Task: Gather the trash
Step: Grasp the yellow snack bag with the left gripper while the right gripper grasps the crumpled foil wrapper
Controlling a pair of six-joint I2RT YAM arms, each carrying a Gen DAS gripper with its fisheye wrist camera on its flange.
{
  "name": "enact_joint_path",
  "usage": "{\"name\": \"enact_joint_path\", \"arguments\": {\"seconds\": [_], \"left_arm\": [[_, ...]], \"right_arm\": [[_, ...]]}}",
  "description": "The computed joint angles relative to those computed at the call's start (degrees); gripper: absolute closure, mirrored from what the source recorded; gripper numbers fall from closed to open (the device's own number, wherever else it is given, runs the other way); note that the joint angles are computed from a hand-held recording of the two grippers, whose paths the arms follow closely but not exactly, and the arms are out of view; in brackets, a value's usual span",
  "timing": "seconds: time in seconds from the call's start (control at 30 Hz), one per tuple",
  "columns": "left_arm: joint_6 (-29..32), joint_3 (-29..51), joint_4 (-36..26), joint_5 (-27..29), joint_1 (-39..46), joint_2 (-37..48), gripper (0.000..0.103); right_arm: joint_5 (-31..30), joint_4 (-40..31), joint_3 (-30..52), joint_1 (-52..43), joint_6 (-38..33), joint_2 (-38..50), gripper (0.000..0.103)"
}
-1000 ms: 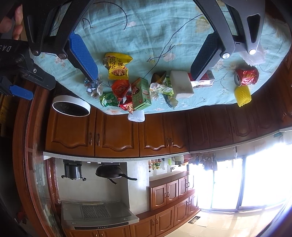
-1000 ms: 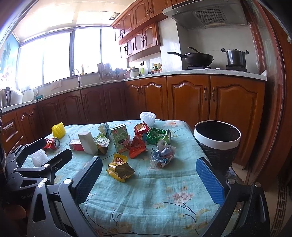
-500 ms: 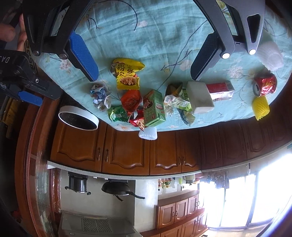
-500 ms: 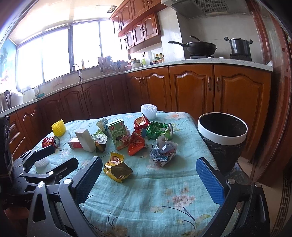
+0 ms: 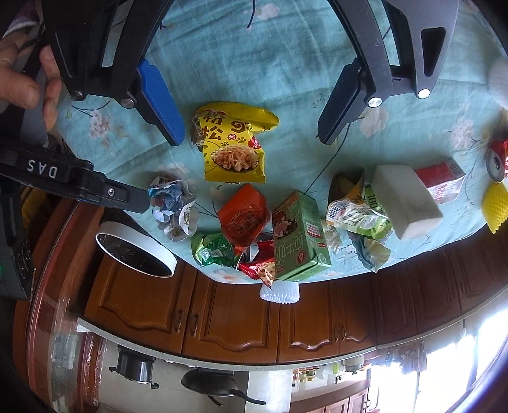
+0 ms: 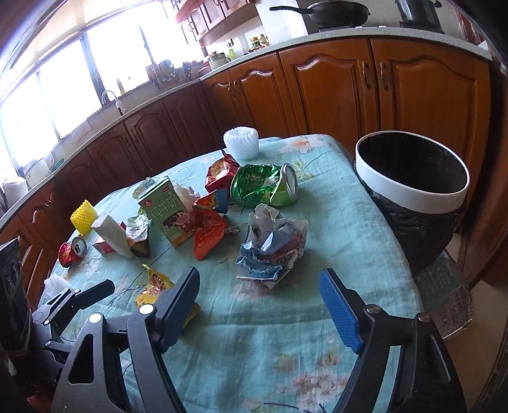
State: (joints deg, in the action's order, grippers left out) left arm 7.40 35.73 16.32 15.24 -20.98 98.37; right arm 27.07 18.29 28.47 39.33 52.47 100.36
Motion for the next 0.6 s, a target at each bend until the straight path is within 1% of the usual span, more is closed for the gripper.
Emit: {"name": "enact_joint_path", "arguments": {"seconds": [0.07,0.17,0.27,0.33,0.4,0.43,0.47,0.5,0.6], "left_arm": [[0.03,1.25,0.47,-0.13,-0.5,1.95,0.023],[0.33,3.28,0.07,0.22,-0.98,4.63,0.031],[1.66,6.56,-1.05,2.05,-0.89,8.2,0.043],[1.73,8.55,-2.31,2.75,-1.14,10.17,0.06],[1.93,11.1,-4.12,3.79,-1.24,12.55,0.07],[1.77,11.47,-4.34,3.99,-1.22,12.86,0.07],[1.62,11.64,-4.23,4.26,-1.21,13.09,0.07],[1.62,11.85,-4.09,4.53,-1.19,13.25,0.071],[1.62,12.7,-5.17,5.27,-1.44,12.99,0.072]], "right_arm": [[-2.49,1.19,0.68,-2.4,-0.94,1.84,0.025],[-6.44,2.84,1.94,-5.92,-2.05,5.03,0.028],[-9.39,2.85,3.65,-8.59,-2.5,8.04,0.029],[-11.78,3.6,4.52,-10.42,-3.05,10.07,0.032],[-13.0,4.75,5.23,-11.52,-3.59,11.9,0.034],[-12.66,4.81,5.5,-11.61,-4.11,12.11,0.037],[-12.77,4.92,5.71,-11.83,-4.69,12.22,0.048],[-13.52,5.86,5.53,-12.23,-5.16,12.34,0.066],[-14.16,9.37,3.46,-12.88,-5.21,11.98,0.067]]}}
